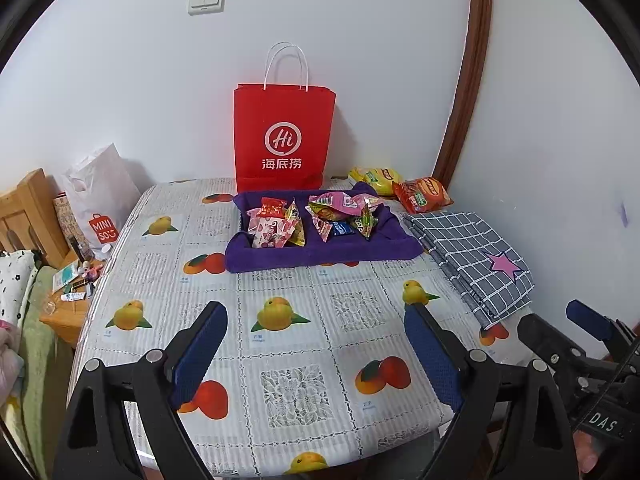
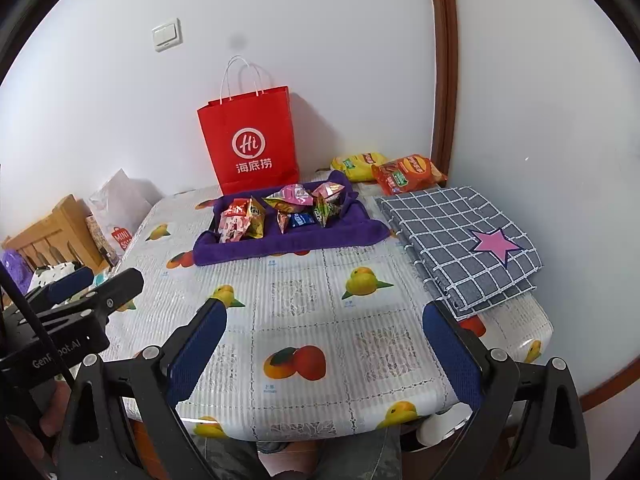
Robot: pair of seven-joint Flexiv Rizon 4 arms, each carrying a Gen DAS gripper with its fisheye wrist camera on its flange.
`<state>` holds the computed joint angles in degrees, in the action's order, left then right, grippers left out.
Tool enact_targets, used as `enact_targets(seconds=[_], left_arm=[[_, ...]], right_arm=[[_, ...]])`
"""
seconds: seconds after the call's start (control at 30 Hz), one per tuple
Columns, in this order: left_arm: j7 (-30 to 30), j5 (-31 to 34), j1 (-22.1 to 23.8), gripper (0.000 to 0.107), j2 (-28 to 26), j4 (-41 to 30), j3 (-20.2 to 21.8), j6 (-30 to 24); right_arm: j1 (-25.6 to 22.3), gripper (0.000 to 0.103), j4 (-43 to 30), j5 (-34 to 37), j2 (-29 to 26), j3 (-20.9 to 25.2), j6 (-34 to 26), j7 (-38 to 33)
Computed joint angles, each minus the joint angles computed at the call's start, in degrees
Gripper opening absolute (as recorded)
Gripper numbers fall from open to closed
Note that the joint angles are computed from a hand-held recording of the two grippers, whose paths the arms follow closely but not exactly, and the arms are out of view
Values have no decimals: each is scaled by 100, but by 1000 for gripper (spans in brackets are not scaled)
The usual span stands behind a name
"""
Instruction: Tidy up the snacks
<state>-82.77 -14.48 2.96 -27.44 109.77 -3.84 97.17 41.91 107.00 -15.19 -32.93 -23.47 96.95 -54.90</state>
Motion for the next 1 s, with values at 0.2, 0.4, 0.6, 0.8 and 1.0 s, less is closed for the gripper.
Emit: enact_targets(seconds=[0.2, 0.4, 0.6, 0.8, 1.0], left_arm=[[10, 8, 48, 90, 27, 29, -63, 3], [-4, 4, 17, 90, 33, 32, -20, -9], [-6, 4, 43, 90, 53, 60, -30, -10], [-11, -5, 37, 90, 46, 47, -22, -28], [-26, -10, 29, 90, 34, 45, -19, -23]], right_arm=[[94, 98, 94, 63, 41, -83, 80, 1], [130, 98, 95, 118, 49, -94, 64, -40], [31, 98, 78, 140, 62, 22, 32, -10], [6, 98, 82, 130, 61, 49, 35, 28], [-47, 98, 86, 133, 73, 118, 64, 23]])
